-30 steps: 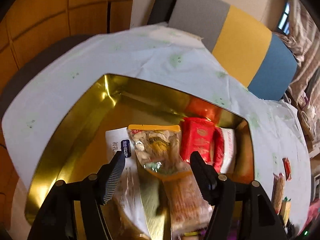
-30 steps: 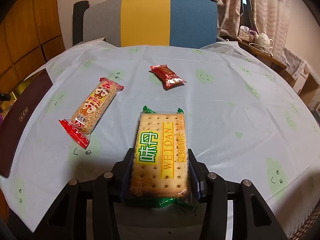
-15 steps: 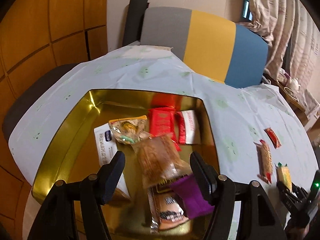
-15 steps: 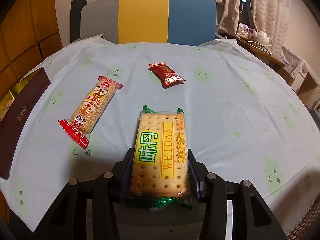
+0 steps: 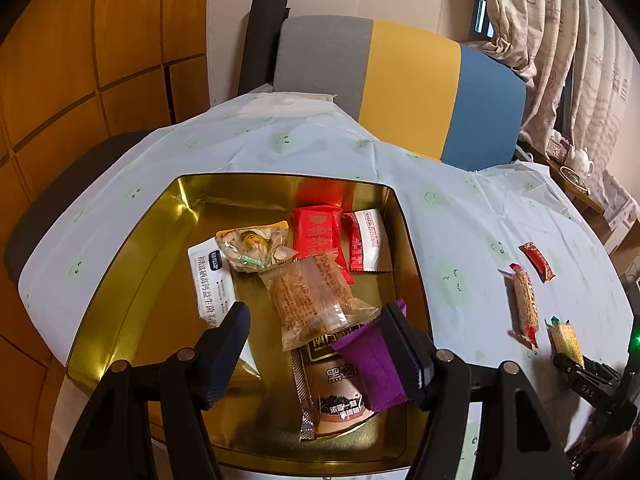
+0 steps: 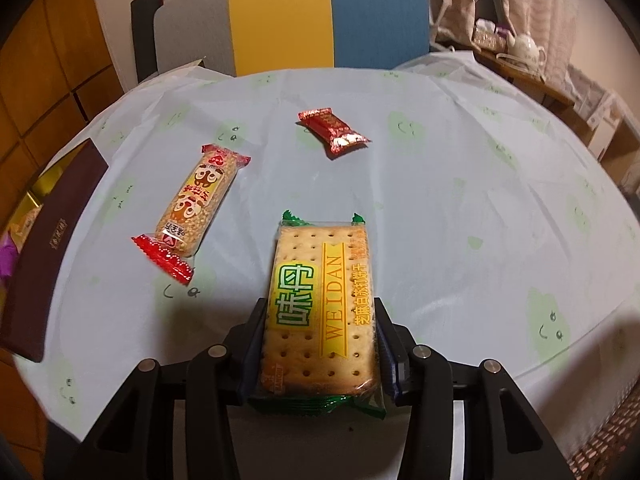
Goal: Organize snacks
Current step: 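Carry the WEIDAN packet over the gold tray and open the right gripper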
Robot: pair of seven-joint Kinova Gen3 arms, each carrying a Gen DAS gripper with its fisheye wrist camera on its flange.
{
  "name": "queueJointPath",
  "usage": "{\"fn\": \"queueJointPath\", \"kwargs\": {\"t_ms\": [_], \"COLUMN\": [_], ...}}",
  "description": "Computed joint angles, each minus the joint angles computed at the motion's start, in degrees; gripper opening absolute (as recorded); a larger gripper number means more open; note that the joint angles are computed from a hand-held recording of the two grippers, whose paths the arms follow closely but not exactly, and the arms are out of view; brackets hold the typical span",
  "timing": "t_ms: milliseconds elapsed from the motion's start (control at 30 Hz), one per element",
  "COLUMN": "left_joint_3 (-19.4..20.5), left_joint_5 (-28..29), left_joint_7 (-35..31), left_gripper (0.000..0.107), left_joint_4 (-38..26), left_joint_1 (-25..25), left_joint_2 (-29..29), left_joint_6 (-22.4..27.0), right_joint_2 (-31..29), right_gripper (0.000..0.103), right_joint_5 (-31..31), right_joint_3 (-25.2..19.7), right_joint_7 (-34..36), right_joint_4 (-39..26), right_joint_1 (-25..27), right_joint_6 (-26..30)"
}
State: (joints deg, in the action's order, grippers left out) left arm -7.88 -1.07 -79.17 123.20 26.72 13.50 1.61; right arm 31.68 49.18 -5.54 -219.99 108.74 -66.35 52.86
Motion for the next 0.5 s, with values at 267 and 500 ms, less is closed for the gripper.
{"fn": "queueJointPath", "kwargs": {"t_ms": [267, 500], "left_joint_3": [5.11, 9.47], "left_joint_5": [0.71, 1.42], "left_joint_7": [-1.31, -2.73], "left_gripper": [0.068, 0.068], "left_joint_4": [0.86, 1.63], "left_joint_1": [-5.74, -10.27], "left_joint_2": [-0.16, -0.07], "left_joint_6": [-0.21, -0.68], "right_joint_2": [-3.6, -5.61], "right_gripper": [0.048, 0.047], "right_joint_5": [3.41, 10.13], "right_joint_3": [0.85, 0.45], "right_joint_7": [-10.84, -21.3], "right_joint_4": [4.94, 8.09], "right_joint_1": [-0.38, -0.26], "right_joint_6": [-7.16, -11.67]}}
